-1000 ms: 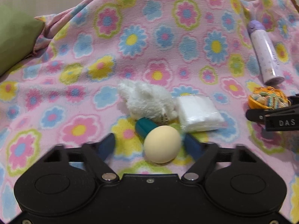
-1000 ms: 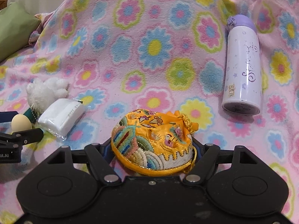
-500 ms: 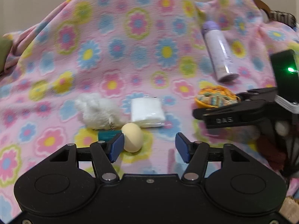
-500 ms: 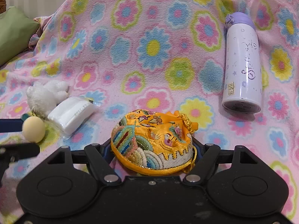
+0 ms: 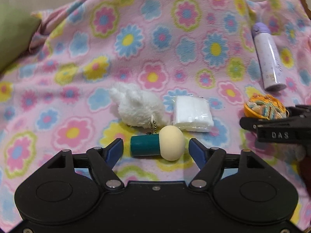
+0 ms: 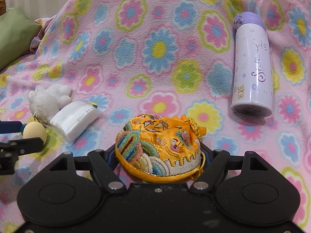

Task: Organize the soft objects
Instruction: 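Grasp the cream ball's teal handle with the left gripper while the right holds the pouch, then carry the cream ball with the left gripper while the right carries the pouch to the basket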

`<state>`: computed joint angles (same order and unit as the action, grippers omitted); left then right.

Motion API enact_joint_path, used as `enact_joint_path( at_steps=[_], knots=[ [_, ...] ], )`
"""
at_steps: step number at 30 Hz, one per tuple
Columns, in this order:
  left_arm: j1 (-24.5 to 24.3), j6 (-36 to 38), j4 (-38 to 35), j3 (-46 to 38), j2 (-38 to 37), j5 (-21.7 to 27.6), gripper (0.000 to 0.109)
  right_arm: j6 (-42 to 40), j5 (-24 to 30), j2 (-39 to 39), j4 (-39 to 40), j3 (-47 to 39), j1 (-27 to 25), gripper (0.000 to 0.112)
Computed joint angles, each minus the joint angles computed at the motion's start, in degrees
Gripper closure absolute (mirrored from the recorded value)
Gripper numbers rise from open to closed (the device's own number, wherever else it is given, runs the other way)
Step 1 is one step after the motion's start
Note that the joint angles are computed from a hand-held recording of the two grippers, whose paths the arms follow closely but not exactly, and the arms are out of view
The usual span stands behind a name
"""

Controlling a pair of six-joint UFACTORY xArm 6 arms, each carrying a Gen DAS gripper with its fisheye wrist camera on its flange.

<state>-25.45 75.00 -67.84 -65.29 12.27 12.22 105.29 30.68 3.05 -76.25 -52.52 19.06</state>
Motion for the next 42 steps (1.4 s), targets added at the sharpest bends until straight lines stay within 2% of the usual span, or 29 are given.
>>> enact_joint_path(
  at_steps=[7, 9, 11, 19, 24, 28, 31, 33, 34, 35, 39, 42],
  knots=[
    [0.3, -6.8, 4.0, -1.2, 1.2, 0.3, 0.038, 0.6, -0.2, -0.1, -0.3, 0.1, 0.0, 0.035],
    [0.2, -7.0, 3.8, -1.1, 1.2, 0.0, 0.047, 0.8, -0.3, -0.2, -0.4, 0.1, 0.0, 0.035],
    [0.6, -6.0, 2.8, -1.3, 1.0, 1.6, 0.053, 1.1, -0.2, -0.2, -0.5, 0.2, 0.0, 0.035],
    [-0.1, 0.8, -3.0, -0.6, 0.6, 0.6, 0.053, 2.7, -0.5, -0.4, -1.4, 0.4, 0.1, 0.034],
    [0.1, 1.2, -3.0, -0.6, 0.6, 0.8, 0.053, 7.5, -2.7, -1.3, -4.8, 1.4, -1.0, 0.027],
    [-0.2, 2.5, -3.9, -0.4, 0.5, 0.1, 0.053, 12.6, -1.6, -2.2, -8.3, 2.2, -0.6, 0.02],
    [-0.4, 4.2, -5.2, -0.3, 0.4, -0.3, 0.053, 17.9, -1.7, -3.3, -11.9, 3.3, -0.8, 0.019],
    [-0.3, 4.2, -5.3, -0.4, 0.4, 0.0, 0.053, 19.0, -2.0, -3.4, -12.2, 3.4, -1.1, 0.019],
    [-0.2, 4.1, -5.2, -0.4, 0.4, 0.1, 0.053, 19.4, -2.3, -3.4, -12.7, 3.4, -1.3, 0.023],
    [-0.1, 3.9, -5.1, -0.4, 0.5, 0.3, 0.053, 20.3, -2.6, -3.5, -13.8, 3.6, -1.3, 0.035],
    [0.1, 2.4, -3.7, -0.4, 0.3, 0.6, 0.053, 21.2, -1.8, -3.8, -14.9, 3.8, -0.7, 0.038],
    [0.2, -1.2, 0.3, -0.2, 0.0, 0.8, 0.053, 21.3, -2.9, -4.2, -14.4, 4.0, -1.3, 0.038]
  ],
)
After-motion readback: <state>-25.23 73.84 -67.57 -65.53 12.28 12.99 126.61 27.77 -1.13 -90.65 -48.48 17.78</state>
